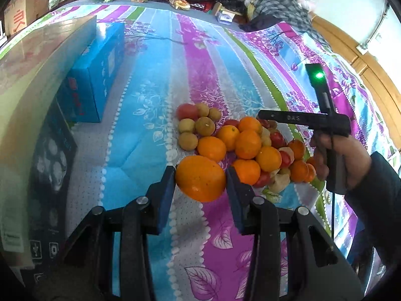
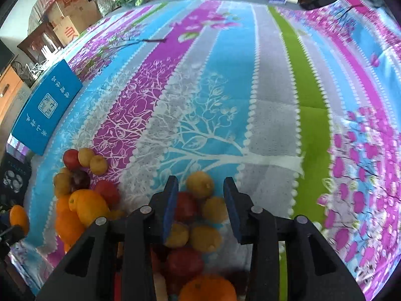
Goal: Organize fruits
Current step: 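Close the right tool on a brown round fruit while the left tool holds the orange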
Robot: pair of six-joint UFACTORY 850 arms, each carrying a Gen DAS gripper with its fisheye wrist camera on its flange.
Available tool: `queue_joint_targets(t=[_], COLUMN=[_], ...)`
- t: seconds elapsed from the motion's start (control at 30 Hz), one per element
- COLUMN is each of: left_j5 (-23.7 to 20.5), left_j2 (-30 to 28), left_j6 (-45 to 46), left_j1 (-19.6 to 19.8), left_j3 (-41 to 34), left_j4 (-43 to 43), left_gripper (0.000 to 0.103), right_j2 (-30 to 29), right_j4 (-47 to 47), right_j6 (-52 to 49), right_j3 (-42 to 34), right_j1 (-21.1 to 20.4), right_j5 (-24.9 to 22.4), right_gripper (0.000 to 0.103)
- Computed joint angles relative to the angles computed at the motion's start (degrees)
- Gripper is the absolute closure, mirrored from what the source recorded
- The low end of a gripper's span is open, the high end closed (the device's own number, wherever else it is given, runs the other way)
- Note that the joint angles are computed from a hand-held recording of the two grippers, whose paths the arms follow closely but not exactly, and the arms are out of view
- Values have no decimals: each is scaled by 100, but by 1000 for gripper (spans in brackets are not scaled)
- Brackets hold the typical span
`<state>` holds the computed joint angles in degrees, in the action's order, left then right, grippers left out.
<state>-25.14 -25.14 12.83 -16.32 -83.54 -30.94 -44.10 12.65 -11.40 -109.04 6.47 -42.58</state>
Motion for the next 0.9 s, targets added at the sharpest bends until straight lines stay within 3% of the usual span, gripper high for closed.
queue_joint_targets(t=[0.17,0.23,0.33,0.4,0.53,0.63,0.7,0.8,0.9], left_j5=[-85,-93,-97,-90,75,266,364,400,489], left_j2=[-63,-55,-38,-28,64,195,328,546,734], left_j6=[-20,-31,-18,-120,-405,-1117,-1757,-2902,-3375], left_j1=[-16,-21,-26,-26,-74,-163,-224,-309,-341], left_j3=[-66,-53,-46,-55,-28,-15,14,49,102], left_j4=[3,-34,-36,41,441,1265,1961,3113,3585], left_gripper=[62,62,62,62,62,62,62,62,62], right_j2=[-526,-611,-568,-324,653,1592,2067,2683,3073], right_j4=[79,92,107,323,211,-557,-1274,-2381,-2978], right_j6=[-102,-67,40,-50,-235,523,1309,2553,3356], right_j3=[-805,-949,-908,-573,602,1610,2088,2661,2952], right_j1=[-24,-46,-76,-126,-22,201,347,540,731], right_j5=[-888,-1018,-982,-671,506,1557,1983,2273,2326], right_gripper=[62,75,75,75,75,75,75,75,75])
